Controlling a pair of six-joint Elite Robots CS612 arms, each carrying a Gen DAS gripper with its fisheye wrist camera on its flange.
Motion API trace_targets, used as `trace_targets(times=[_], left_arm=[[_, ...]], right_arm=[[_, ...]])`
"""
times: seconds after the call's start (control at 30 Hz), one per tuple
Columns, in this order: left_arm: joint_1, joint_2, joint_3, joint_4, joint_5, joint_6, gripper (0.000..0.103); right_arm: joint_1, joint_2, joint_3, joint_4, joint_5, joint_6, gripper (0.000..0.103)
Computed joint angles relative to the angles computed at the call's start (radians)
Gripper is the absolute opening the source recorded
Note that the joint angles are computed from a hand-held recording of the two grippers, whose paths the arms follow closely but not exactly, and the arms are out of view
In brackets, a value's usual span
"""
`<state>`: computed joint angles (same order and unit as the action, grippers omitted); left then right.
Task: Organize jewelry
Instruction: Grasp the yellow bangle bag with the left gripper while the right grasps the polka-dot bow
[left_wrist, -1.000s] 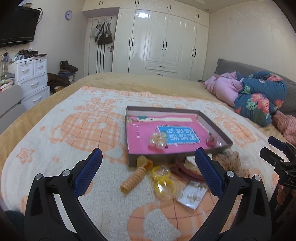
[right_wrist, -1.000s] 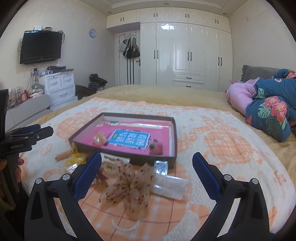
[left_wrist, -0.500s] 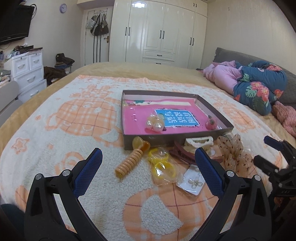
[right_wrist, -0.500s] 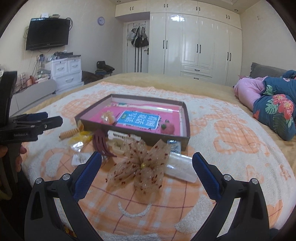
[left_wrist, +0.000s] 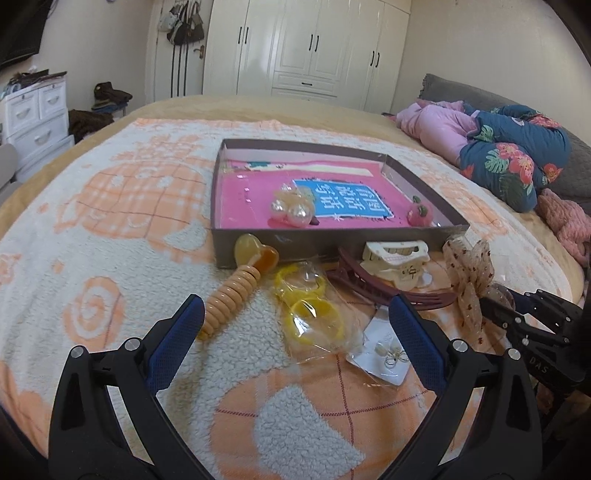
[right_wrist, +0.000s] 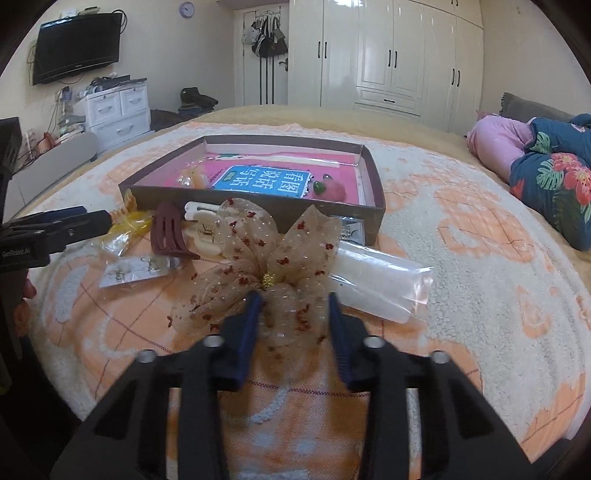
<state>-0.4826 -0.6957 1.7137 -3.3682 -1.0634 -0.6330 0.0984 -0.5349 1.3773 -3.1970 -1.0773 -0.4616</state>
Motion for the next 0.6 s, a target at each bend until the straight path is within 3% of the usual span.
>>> trace_targets(times=[0.17,0.27,0.43,0.6], left_arm=[[0.008,0.011,-0.022,0.031,-0.031,-0.004,0.083],[0.010,0.018,-0.039,0.066,-0.048,0.003,0.073],[0.012,0.025,-0.056,0.112,-0.058,0.027,0.048],[0.012,0.020,-0.045,0.080,-0.069,0.038,0.038]], right_arm=[[0.000,0.000,0.005,-0.013,0.003,-0.037,0.013],[-0.002,0.000,0.005,-0.022,0.008,-0.032,0.011],[-0.007,-0.003,0.002,-0.015,0.011,-0.011,0.010],[-0.014,-0.011,0.009,-0.032,0.017,0.013,0.010]])
